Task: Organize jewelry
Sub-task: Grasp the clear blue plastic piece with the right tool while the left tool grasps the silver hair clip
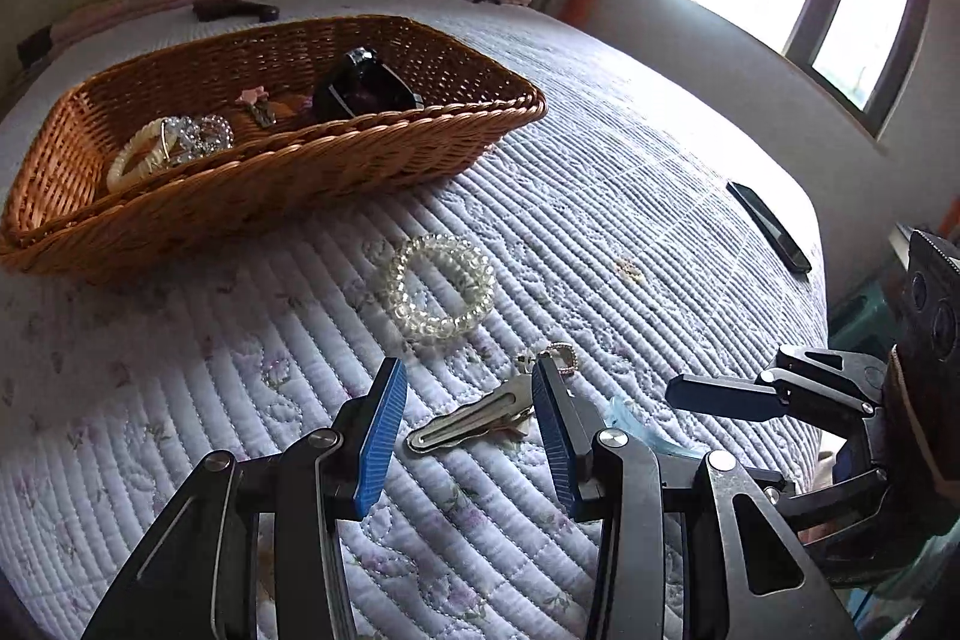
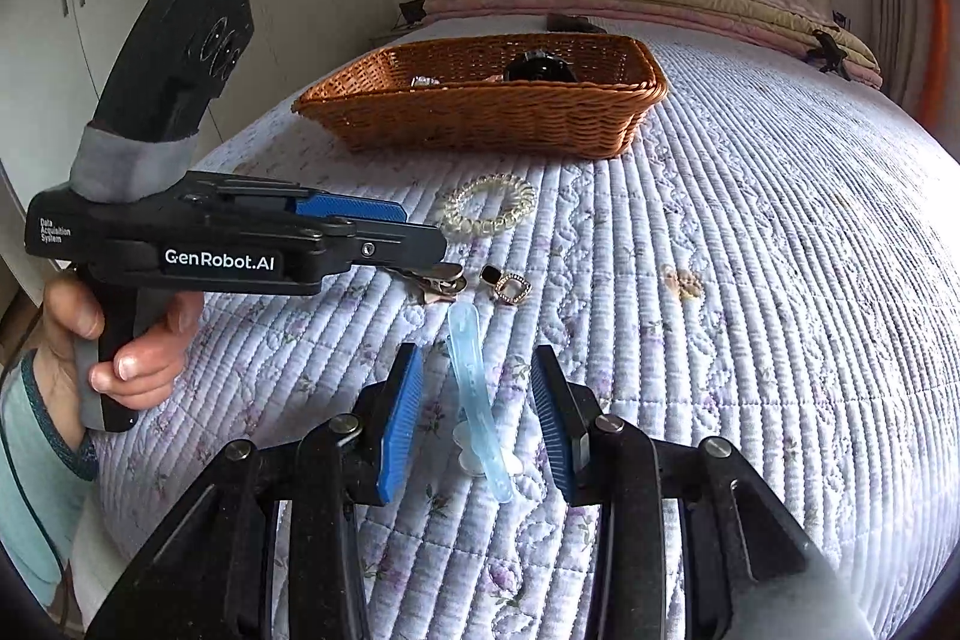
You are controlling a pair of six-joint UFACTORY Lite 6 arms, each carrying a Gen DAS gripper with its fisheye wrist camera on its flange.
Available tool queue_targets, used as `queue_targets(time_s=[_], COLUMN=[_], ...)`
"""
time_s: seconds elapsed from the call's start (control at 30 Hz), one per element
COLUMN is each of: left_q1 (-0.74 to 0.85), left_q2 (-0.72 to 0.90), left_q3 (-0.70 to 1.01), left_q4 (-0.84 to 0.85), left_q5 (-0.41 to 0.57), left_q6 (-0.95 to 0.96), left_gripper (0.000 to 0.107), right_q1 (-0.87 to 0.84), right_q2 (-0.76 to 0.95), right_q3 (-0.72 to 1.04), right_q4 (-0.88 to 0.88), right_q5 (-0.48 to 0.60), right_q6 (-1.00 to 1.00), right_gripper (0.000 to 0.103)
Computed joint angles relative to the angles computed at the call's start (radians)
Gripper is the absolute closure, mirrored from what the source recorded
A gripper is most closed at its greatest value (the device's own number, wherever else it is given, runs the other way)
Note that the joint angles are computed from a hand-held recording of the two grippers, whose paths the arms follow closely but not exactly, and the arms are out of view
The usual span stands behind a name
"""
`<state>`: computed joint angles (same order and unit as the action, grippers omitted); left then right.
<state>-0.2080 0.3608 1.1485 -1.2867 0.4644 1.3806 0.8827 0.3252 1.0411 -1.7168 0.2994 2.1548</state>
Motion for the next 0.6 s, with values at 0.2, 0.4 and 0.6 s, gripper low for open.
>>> queue_targets(time_s=[0.2, 0.4, 0.6], left_q1=[-0.021, -0.031, -0.079], left_q2=[-0.005, -0.083, -0.173], left_q3=[-0.011, -0.103, -0.200], left_q4=[0.034, 0.046, 0.071], left_q5=[-0.009, -0.003, -0.056], left_q6=[-0.030, -0.034, -0.030], left_gripper=[0.063, 0.063, 0.063], right_q1=[0.000, -0.024, -0.048], right_q2=[0.061, 0.077, 0.065], right_q3=[0.051, 0.064, 0.059], right_q4=[0.104, 0.164, 0.183], right_q5=[0.010, 0.023, 0.025], right_q6=[-0.121, -0.154, -0.142], right_gripper=[0.064, 0.074, 0.077])
